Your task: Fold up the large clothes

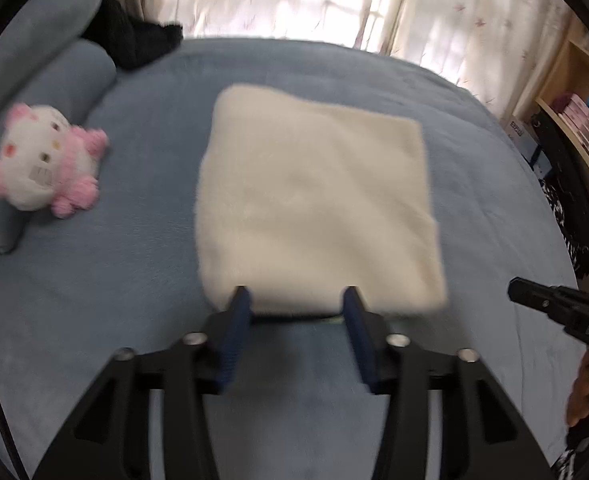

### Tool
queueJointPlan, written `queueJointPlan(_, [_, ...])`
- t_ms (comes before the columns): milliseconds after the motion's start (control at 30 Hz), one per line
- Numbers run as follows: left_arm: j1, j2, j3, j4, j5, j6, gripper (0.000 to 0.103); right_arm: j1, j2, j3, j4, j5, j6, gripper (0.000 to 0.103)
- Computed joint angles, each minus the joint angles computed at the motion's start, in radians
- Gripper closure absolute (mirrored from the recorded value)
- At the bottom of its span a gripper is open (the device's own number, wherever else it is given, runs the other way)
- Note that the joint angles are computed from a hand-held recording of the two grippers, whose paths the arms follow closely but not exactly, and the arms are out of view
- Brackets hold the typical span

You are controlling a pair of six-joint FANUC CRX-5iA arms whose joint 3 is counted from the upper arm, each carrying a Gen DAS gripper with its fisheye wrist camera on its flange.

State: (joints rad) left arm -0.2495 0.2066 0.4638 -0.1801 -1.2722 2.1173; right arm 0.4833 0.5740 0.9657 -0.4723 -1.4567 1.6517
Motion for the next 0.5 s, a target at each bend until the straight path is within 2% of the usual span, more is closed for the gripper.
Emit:
queueJointPlan(133, [-0.106, -0.043, 0.062, -0.086, -0.098, 0.057, 0.043, -0.040, -0.149, -0.120, -0.019, -0.018, 0.030, 0.100])
queueJointPlan(267, [-0.249, -0.045, 0.187, -0.217, -0.249, 0.116, 0.025, -0.090, -0.274, -0.210, -0.050, -0.044, 0.077, 0.100])
queueJointPlan(400, [-0.382, -0.038, 0.293, -0.294, -0.355, 0.175, 0.021, -0.153, -0.397, -0.300, -0.079, -0.067, 0.135, 0.099])
queueJointPlan(467, [-0.439, -0.032, 0.327, -0.327, -0.384, 0.203, 0.020, -0.171, -0.452, -0.350, -0.075, -0.060, 0.158, 0.093])
queueJointPlan(500, [-0.481, -0.028, 0.345, -0.355, -0.397, 0.224, 0.019, -0.180, -0.483, -0.382, -0.069, -0.050, 0.172, 0.085])
